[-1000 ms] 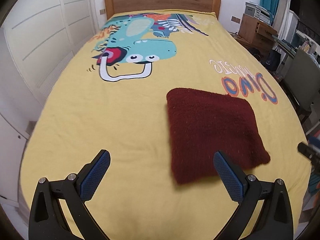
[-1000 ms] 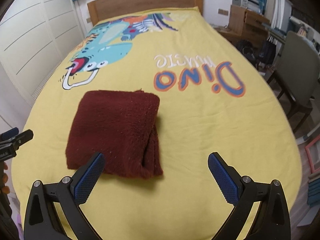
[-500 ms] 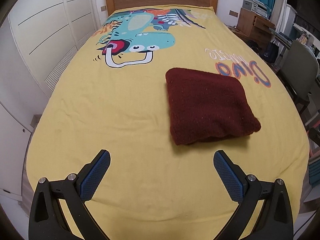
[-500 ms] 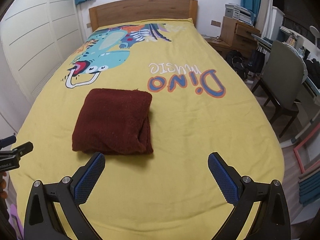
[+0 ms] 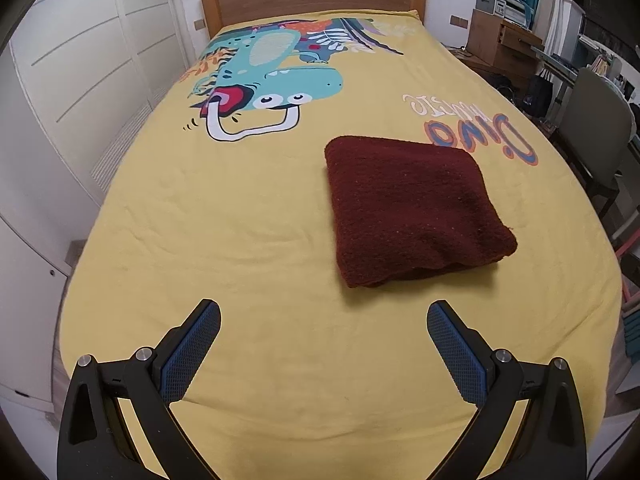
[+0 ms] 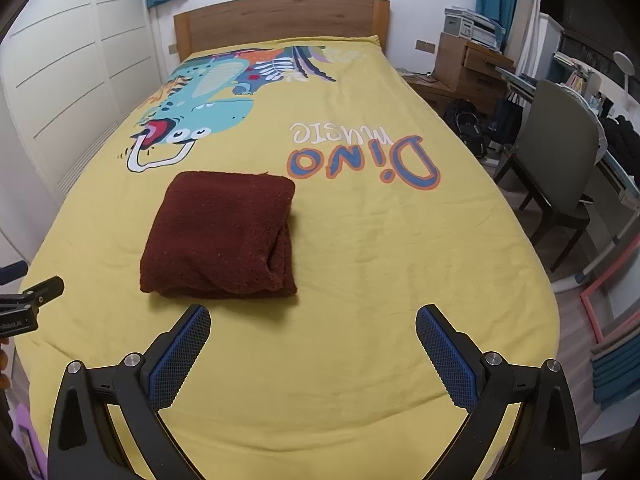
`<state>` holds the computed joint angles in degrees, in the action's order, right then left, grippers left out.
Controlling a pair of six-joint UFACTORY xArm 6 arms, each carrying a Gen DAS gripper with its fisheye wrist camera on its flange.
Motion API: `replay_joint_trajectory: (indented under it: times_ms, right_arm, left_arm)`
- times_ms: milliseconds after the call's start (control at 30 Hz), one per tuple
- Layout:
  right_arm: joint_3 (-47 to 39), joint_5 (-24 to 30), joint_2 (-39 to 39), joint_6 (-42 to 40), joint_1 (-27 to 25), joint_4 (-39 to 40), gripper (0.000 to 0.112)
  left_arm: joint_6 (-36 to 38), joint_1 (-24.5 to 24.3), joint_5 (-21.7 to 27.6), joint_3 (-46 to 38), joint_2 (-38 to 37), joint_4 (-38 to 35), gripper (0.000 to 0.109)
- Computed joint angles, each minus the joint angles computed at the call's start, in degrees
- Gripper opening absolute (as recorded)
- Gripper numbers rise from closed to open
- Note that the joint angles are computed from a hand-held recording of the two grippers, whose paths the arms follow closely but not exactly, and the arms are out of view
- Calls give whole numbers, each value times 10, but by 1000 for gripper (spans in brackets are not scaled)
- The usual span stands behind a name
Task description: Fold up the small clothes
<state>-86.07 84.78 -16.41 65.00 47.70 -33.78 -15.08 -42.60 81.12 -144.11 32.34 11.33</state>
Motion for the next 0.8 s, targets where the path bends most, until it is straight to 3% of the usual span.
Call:
replay_joint_trajectory:
  times_ms: [800]
  right_arm:
    - [1, 6, 0, -8, -7, 11, 103]
  left_arm:
    - [16, -3, 30, -47, 28, 4, 102]
